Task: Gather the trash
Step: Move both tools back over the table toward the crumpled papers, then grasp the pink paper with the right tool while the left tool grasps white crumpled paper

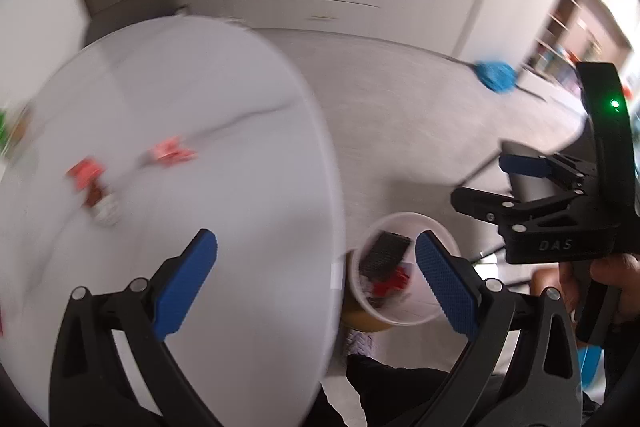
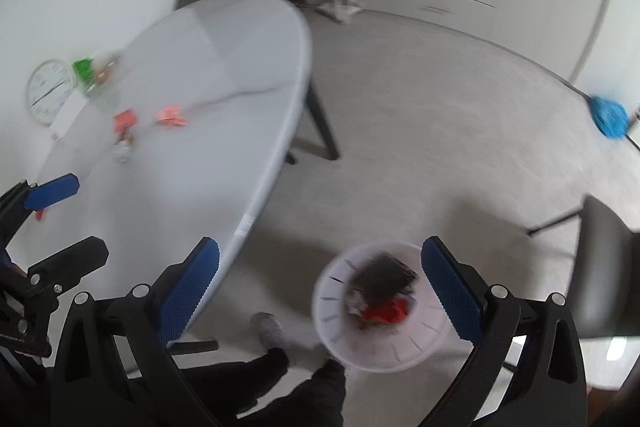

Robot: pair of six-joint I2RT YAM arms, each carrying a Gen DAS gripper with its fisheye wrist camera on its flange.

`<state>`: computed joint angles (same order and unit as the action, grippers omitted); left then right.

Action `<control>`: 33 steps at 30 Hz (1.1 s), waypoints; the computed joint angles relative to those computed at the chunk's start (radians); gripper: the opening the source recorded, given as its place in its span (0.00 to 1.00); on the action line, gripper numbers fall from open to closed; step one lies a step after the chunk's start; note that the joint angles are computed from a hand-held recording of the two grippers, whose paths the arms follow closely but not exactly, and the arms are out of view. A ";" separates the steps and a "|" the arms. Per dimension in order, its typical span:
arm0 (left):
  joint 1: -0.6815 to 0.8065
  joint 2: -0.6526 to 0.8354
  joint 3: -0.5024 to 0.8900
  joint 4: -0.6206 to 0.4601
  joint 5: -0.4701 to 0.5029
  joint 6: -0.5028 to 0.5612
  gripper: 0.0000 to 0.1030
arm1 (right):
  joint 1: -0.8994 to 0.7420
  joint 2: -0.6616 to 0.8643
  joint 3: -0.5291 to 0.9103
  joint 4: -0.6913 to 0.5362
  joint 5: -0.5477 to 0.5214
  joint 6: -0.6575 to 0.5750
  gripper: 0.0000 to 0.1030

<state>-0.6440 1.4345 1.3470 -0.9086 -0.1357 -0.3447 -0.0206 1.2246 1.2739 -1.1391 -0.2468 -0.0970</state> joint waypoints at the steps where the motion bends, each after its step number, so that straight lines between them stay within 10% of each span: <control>1: 0.030 -0.025 -0.021 -0.004 -0.001 -0.002 0.92 | 0.054 0.019 0.011 0.016 0.007 0.029 0.97; 13: 0.448 -0.213 -0.200 -0.012 0.051 0.075 0.92 | 0.446 0.371 0.279 0.115 0.085 0.160 0.97; 33: 0.708 0.111 -0.191 0.204 0.159 0.162 0.92 | 0.555 0.977 0.843 0.044 0.157 0.096 0.81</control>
